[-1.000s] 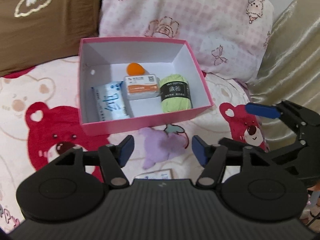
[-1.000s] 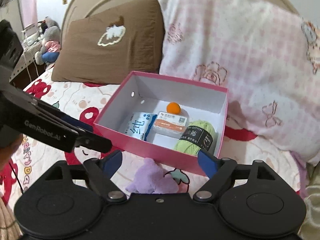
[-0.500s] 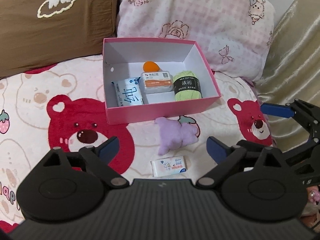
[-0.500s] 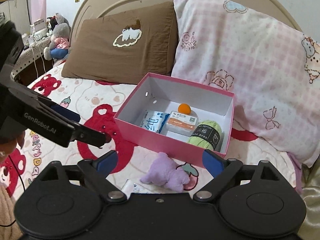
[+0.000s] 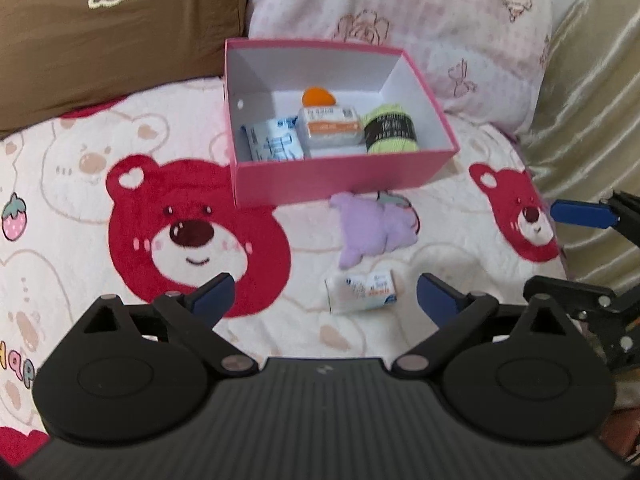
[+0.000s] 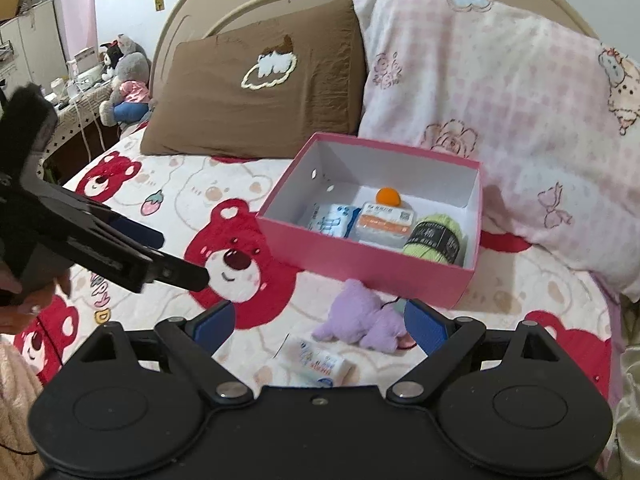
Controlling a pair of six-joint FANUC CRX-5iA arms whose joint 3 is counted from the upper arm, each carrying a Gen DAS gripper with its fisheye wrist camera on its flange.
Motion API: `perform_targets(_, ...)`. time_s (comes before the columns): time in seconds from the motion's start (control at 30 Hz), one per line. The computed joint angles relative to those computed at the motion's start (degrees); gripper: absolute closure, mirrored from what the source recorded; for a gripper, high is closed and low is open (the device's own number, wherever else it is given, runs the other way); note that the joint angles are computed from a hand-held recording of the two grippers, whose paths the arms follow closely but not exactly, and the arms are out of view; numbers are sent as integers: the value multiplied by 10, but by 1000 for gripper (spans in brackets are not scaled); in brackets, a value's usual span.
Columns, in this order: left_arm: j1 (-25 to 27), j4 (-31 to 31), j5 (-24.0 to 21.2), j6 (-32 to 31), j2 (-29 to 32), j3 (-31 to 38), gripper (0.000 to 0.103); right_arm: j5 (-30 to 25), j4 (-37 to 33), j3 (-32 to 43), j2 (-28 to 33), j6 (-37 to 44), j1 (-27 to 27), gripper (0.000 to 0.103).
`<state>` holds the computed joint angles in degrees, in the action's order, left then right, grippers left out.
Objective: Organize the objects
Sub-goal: 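Withdraw the left tool from the pink box toward the white tissue packet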
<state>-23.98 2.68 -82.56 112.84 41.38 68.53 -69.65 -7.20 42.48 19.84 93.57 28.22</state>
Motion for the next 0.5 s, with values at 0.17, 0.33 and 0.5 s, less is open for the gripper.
perform_targets(0.17, -2, -3, 51, -1, -45, -100, 5, 17, 22, -47, -13, -2, 13, 9)
perform_targets(0.33, -2, 9, 98, 0, -75, -182, 5, 23, 7, -77, -17, -24, 10, 9)
perform_targets(0.5, 1, 25, 153, 5, -102, -260, 5, 44, -56, -118, -34, 15, -10, 10)
